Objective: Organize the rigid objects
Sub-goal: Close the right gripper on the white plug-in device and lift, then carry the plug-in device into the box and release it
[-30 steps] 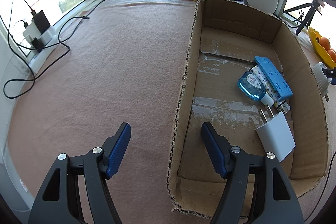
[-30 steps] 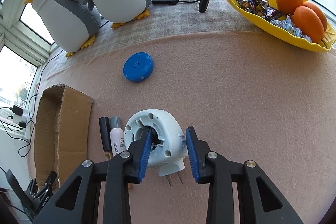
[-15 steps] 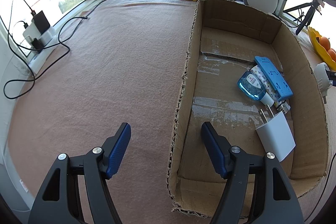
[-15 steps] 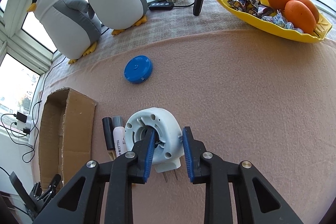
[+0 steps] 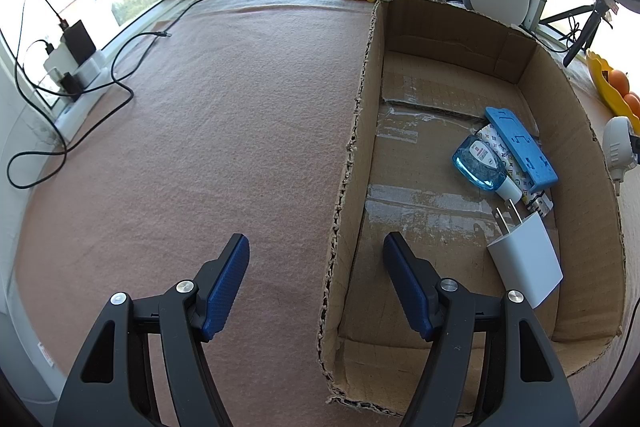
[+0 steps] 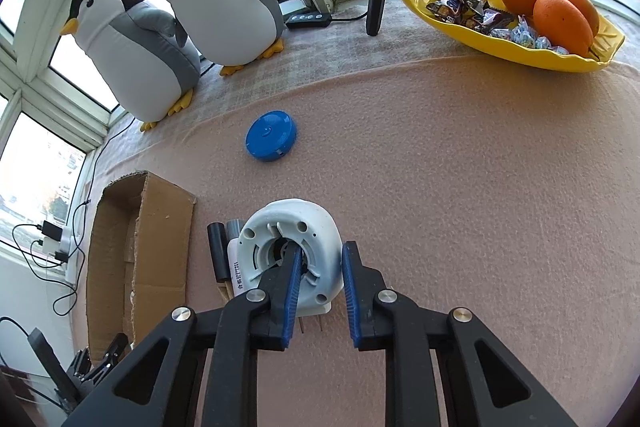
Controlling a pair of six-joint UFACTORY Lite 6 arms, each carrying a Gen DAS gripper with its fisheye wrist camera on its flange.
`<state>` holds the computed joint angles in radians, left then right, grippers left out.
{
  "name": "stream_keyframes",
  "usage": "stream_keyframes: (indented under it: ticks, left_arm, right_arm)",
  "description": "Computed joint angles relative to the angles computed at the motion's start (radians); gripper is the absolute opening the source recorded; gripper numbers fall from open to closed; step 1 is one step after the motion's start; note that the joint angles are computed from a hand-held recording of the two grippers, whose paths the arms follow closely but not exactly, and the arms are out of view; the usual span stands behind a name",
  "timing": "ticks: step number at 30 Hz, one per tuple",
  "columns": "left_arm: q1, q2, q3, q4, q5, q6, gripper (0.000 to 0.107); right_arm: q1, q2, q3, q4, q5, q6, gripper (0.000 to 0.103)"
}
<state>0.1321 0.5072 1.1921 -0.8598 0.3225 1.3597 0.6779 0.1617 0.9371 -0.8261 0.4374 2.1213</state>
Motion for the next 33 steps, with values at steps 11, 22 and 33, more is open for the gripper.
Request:
stream_keyframes:
  ticks: [11, 22, 33]
  left_arm:
    - [0.000, 0.000, -0.002, -0.003, -0.001, 0.003, 0.071]
    - [0.000, 0.000, -0.001, -0.007, -0.001, 0.006, 0.071]
    - [0.000, 0.001, 0.001, -0.007, 0.000, 0.005, 0.071]
  right_arm:
    - [0.056, -0.021, 0.093, -0.035, 0.085, 0.015, 0.018]
    - [0.127, 0.153, 0.419, 0.010, 0.120, -0.134, 0.018]
    - [0.124, 0.407, 0.744, 0.122, 0.086, -0.292, 0.018]
